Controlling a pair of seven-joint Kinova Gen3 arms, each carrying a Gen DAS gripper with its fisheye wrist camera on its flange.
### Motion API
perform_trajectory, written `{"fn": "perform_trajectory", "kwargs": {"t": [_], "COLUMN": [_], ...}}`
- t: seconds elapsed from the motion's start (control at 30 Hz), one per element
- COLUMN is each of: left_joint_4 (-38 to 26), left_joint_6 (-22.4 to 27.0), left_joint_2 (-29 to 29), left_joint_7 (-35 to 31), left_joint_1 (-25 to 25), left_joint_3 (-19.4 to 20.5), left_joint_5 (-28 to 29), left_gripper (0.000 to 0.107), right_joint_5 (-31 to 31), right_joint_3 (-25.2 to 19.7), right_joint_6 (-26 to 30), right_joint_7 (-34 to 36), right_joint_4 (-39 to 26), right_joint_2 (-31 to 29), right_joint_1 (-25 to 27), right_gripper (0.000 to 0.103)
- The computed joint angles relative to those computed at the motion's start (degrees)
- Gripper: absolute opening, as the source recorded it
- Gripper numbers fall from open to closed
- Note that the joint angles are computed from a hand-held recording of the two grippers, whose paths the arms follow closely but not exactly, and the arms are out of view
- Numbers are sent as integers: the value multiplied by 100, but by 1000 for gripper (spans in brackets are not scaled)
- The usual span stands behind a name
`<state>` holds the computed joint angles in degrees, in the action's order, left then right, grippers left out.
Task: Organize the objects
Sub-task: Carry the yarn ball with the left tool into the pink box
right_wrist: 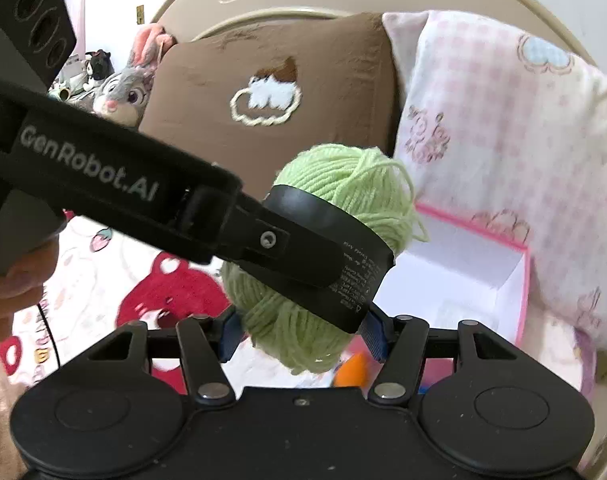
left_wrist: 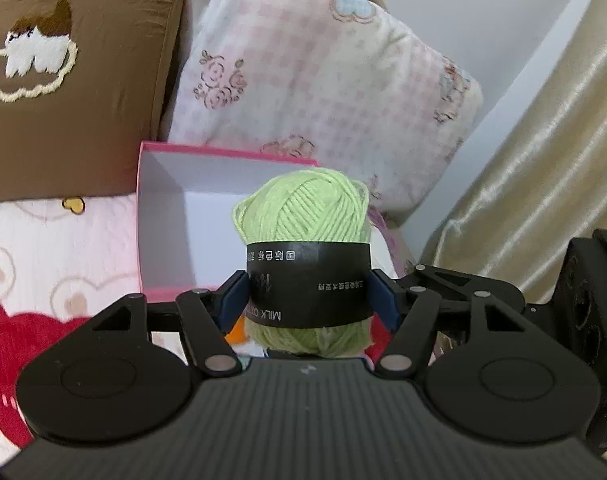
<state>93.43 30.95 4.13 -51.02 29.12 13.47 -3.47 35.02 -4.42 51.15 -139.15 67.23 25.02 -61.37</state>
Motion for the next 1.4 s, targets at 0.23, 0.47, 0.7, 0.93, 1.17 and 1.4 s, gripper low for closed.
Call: {"fn": "perform_trajectory", "kwargs": {"t": [0.23, 0.47, 0.7, 0.93, 1.17, 1.4], "left_joint_4": [-1018, -2171, -2921, -3080, -3304, -3145], "left_joint_6": [456, 1011, 1364, 1372, 1576, 1322], "left_joint_2": [1036, 2273, 3097, 3447, 3638, 3608], "left_joint_7": [-13, -419, -515, -632, -111, 280], "left_joint_1": [12, -61, -135, -358, 112, 122], "left_joint_3": [-267, -473, -644, -593, -1069, -1025], "left_joint_5": [-100, 187, 491, 784, 357, 167], "left_gripper": [67, 68, 67, 64, 60, 63], "right_joint_5": [-560, -1467, -2561, -3072, -2763, -2223], "right_joint_3": [-12, 41, -192, 3, 113, 688], "right_joint_6": [-870, -1219, -978, 128, -798, -1352], "right_joint_7": [874, 1474, 2148, 2618, 2724, 1690], "right_joint_4": [140, -151, -835, -2114, -953, -341], "right_joint_2": [248, 929, 1604, 2300, 1802, 1494], "right_joint_1": [792, 1449, 2101, 2128, 1995, 1590], "right_gripper": [64, 64, 64, 68, 38, 29]}}
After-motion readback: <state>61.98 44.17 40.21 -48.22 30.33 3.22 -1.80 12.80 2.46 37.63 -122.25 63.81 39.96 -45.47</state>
